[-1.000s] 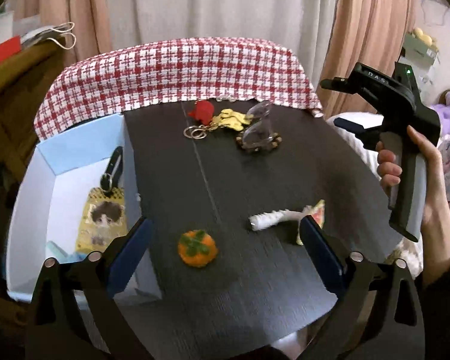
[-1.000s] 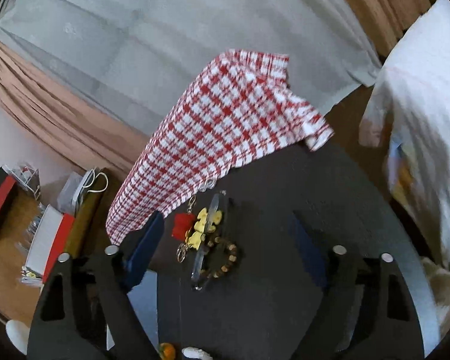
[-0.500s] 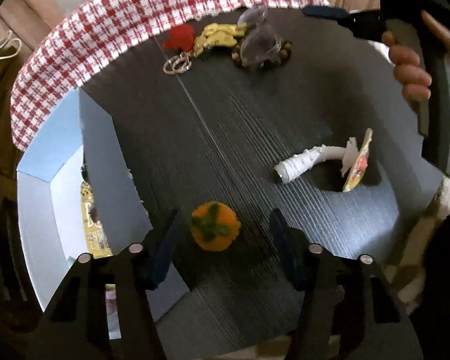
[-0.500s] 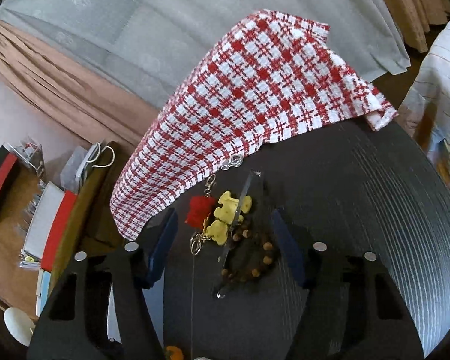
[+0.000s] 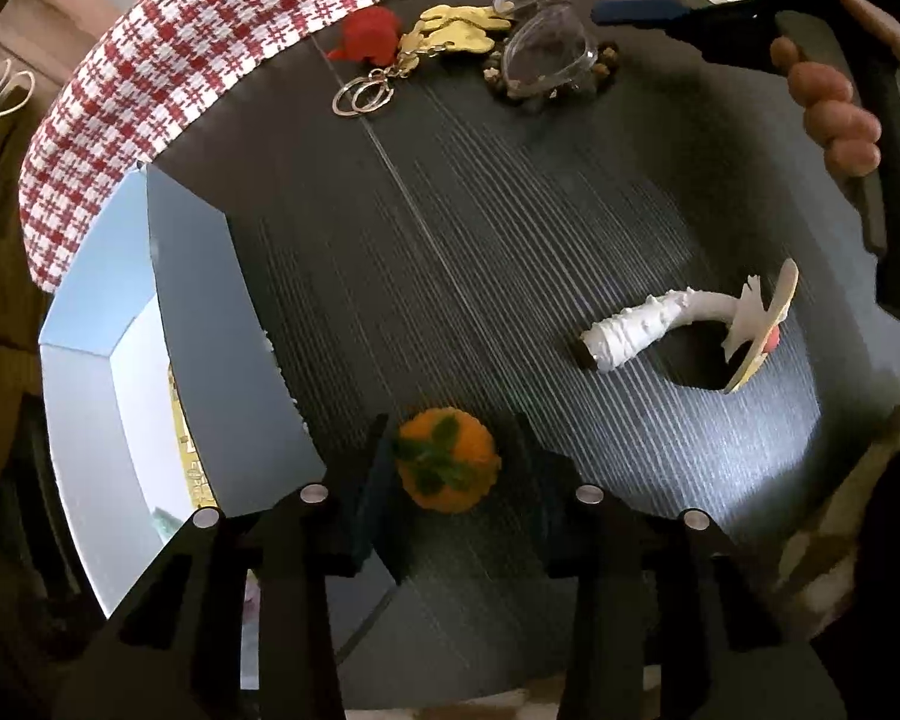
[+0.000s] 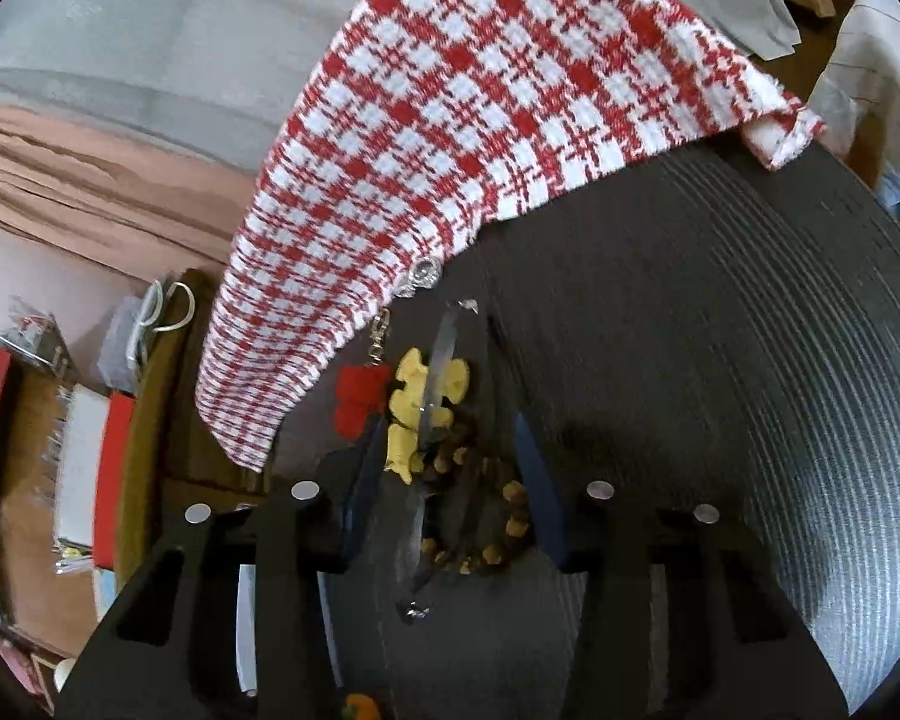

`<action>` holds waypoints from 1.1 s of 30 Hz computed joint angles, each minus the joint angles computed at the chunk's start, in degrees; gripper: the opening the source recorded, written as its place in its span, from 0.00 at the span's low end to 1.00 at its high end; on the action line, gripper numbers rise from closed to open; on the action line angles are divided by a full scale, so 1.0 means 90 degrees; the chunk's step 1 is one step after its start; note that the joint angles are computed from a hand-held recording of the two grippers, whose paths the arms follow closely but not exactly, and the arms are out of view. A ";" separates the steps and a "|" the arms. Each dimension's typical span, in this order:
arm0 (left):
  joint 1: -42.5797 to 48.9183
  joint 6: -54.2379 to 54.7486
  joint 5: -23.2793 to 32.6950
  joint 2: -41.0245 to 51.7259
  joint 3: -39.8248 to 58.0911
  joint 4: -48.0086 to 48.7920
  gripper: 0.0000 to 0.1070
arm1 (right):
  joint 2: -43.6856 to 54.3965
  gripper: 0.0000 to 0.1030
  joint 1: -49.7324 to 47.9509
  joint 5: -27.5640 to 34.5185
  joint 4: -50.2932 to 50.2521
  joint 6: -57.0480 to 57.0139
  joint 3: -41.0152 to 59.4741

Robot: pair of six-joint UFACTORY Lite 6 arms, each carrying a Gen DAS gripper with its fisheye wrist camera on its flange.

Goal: Organize jewelry
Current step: 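Close left gripper on the pumpkin while right gripper grips the eyeglasses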

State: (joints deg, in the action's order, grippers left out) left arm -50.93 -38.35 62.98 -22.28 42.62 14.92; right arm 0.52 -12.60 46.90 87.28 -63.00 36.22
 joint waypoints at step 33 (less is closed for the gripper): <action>0.0064 -0.0462 -0.0134 -0.1668 -0.0387 -0.0418 0.30 | -0.3051 0.27 0.0154 -0.1050 -0.0731 0.0777 -0.1027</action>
